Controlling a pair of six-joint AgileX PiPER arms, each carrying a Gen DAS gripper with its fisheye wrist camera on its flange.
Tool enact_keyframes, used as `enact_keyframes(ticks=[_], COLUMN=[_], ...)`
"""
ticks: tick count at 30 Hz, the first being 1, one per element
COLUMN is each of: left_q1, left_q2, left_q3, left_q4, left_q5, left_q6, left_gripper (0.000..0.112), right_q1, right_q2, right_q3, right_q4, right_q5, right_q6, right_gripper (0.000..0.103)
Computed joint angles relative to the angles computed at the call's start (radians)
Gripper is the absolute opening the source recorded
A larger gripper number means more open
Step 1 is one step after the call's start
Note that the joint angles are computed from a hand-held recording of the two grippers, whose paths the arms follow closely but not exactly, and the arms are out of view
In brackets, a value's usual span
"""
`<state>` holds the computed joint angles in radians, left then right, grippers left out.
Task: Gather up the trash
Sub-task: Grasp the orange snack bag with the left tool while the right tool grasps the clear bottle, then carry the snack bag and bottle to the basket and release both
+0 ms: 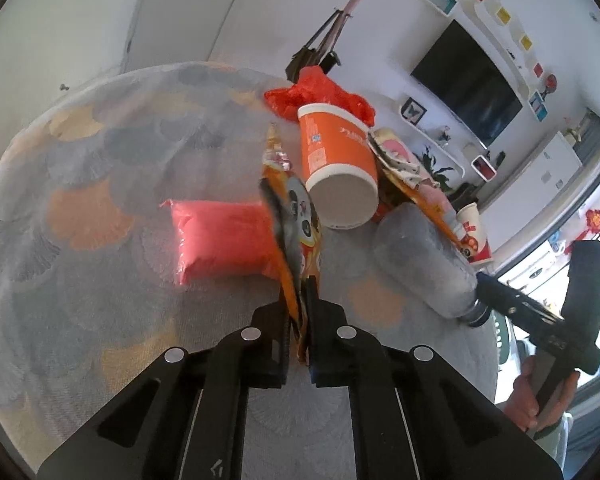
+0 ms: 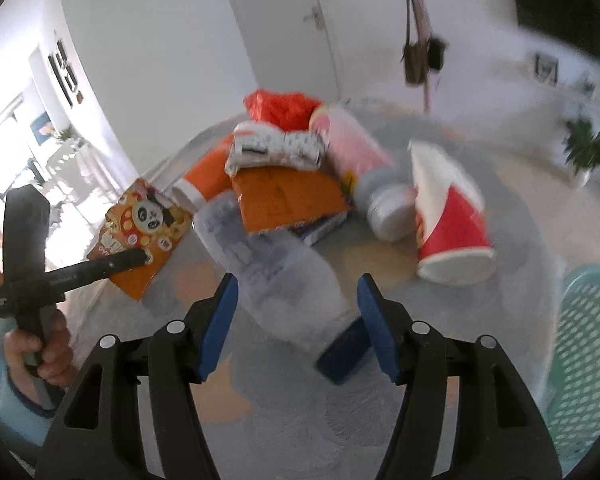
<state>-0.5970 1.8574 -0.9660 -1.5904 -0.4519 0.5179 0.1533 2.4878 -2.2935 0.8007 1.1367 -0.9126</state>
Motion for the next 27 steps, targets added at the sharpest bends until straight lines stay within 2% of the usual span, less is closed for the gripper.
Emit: enact_keyframes(ticks=[2,6,8,10,15,21,24,27], left_q1=[-0.017,-0.026,-0.027,-0.023,-0.045,-0.056,-0.057,-0.055], left_q2=[0.002,-0.002,-0.004,-0.004,-0.003,0.003,0.0,-0.004], left_q3=[-0.007,-0.003,0.007,0.012,0.009,-0.009,-0.005,0.003], left_q4=[-0.018,0.006,0.038,0.061,0.056,0.024,0.031,0.046], left_q5=[-0.022,-0.041,-0.042,-0.038,-0.071,-0.093,-0.098,-0.101], left_q6=[0.016,-0.002,-0.037,-0.059,-0.04,0.018,0.006,-0.016], left_gripper=[0.005,0.004,0.004,0.004,0.004,0.004,0.004,0.004], right_q1=[0.0,0.024,0.039,0.072,0.139,0.19,0.21,0.219], right_q2=[0.014,-0.089,-0.149,-0.2,-0.165,-0.074,-0.012,-0.026], right_q3=[-0.023,0.169,0.273,0.35,0.284,0.104,-0.028,0.002], right_q4=[0.01,0.006,0.004,-0.028,-0.132,-0.236,-0.303,-0.308], right_q5=[0.042,0.014,-0.027,-0.108,-0.176,-0.137,-0.065,-0.092], right_q6=[-0.004,-0.109,-0.172,-0.18,-0.053,0.075,0.142,0.149], right_gripper=[0.059,0.059,0.059,0.064,0.066,0.066,0.066,0.065])
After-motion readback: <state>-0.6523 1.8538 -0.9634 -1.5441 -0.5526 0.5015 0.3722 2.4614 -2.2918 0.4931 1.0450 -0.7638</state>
